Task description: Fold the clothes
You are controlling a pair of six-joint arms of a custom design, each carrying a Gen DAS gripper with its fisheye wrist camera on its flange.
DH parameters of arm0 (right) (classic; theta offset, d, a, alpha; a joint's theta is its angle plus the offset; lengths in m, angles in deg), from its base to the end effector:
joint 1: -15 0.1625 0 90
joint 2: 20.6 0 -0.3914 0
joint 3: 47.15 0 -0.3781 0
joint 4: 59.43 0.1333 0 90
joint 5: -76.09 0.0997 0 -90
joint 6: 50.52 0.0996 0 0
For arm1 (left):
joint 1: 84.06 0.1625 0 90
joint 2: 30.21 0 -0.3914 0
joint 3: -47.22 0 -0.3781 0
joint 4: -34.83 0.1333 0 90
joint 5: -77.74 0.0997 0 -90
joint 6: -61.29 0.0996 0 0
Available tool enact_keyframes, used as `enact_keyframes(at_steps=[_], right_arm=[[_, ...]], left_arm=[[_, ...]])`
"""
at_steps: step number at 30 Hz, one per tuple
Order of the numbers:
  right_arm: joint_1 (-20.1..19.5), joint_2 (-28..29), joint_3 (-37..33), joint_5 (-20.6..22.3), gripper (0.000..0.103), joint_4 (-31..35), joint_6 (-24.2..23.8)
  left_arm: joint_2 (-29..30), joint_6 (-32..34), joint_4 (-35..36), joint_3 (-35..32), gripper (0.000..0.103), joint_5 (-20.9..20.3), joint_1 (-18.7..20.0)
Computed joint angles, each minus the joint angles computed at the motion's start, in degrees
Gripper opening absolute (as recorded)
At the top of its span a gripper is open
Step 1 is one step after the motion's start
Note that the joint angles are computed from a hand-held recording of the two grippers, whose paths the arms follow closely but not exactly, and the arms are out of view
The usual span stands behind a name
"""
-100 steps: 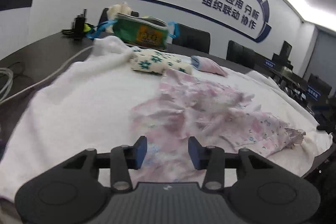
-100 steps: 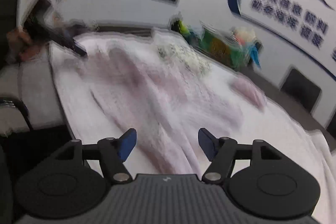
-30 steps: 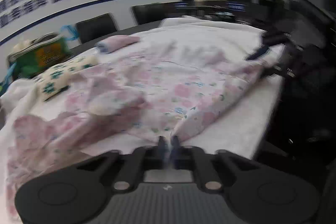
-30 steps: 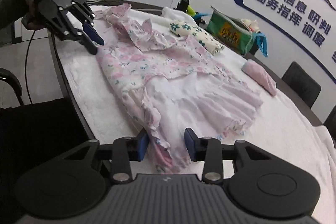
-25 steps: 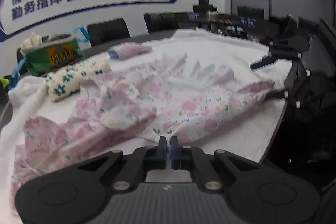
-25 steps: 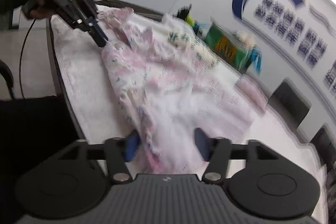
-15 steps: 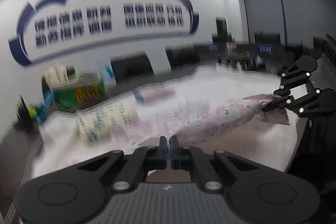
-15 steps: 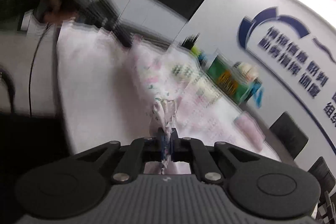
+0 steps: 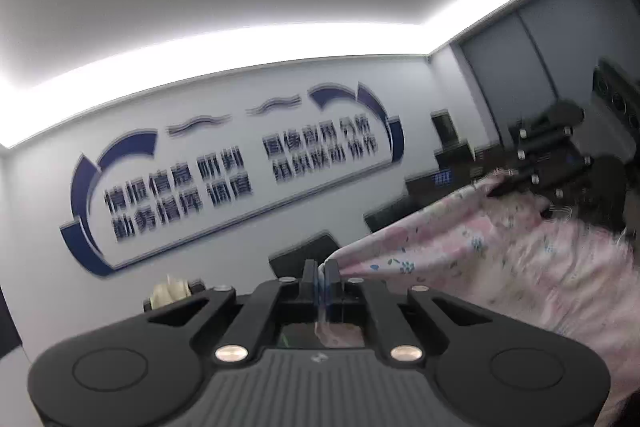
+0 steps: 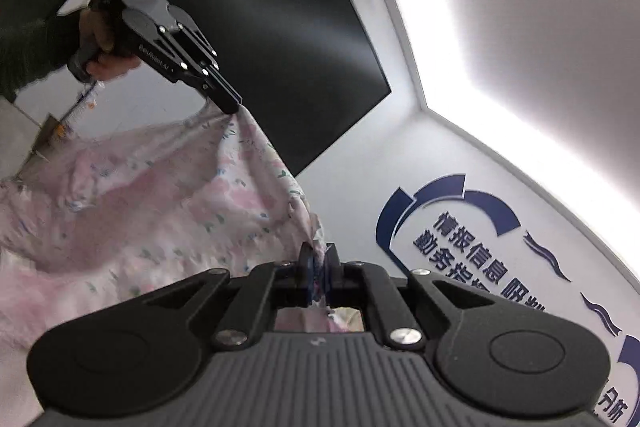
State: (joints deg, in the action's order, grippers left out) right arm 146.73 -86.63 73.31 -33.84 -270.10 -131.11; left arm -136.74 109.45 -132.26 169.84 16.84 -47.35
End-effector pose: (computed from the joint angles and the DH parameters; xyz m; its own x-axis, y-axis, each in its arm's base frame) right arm 0.4102 -0.3106 0.2661 0.1159 -0.3609 0.9254 -0.9409 -0.3385 -0.0141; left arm -0.1931 -0.3707 0.4779 -0.2863 0.5136 -0.8089 0.9024 -0.1391 -0.4078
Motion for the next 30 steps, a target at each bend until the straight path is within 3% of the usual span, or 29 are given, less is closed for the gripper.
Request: enact_keyframes(at_steps=[3, 7, 12, 16, 18, 21, 23, 26, 28, 29, 30], right_arm=[[-3.79, 2.22, -3.74, 0.03, 0.004, 2.73, -0.10], [-6.33, 7.72, -9.63, 0.99, 0.004, 0.10, -2.03], [-4.80, 8.12, -9.43, 4.62, 0.004, -6.43, -7.55], [-3.10, 6.57, -4.27, 2.74, 0.004, -12.23, -9.46], [-2.70, 5.45, -0.06, 1.08, 0.004, -13.04, -8.68], [-2.07, 2.78, 7.87, -4.74, 0.004, -5.21, -4.16], [-1.25, 2.74, 11.96, -14.31, 0.006, 5.06, -1.16], [-2.42, 3.46, 15.55, -27.83, 0.008, 20.50, 8.74], [-4.51, 3.19, 17.49, -32.01, 0.011, 24.30, 15.41], [-5.28, 2.60, 18.48, -32.08, 0.021, 22.61, 16.74], [-5.29, 3.18, 18.59, -30.36, 0.049, 18.52, 16.62]], left_arm=[[7.39, 0.67, -2.14, -4.19, 0.002, -0.09, 4.41], [11.28, 4.67, -4.75, -7.67, 0.002, 3.16, 3.75], [7.17, 8.28, -9.10, -6.85, 0.001, 1.63, -0.88], [-0.17, 5.20, -7.11, -0.97, 0.001, 0.94, -3.65], [-4.57, 1.38, -3.66, 4.37, 0.001, 1.56, -2.98], [-10.38, -6.73, 2.85, 13.85, 0.006, 1.40, 1.00], [-11.15, -12.14, 7.47, 18.51, 0.008, -1.53, 6.80], [-4.81, -14.09, 8.21, 20.94, 0.008, -6.14, 15.71], [-0.12, -12.87, 7.42, 20.76, 0.009, -6.41, 18.48], [1.42, -10.90, 7.72, 20.24, 0.019, -4.93, 18.07], [3.03, -8.47, 7.28, 19.95, 0.028, -3.17, 17.24]])
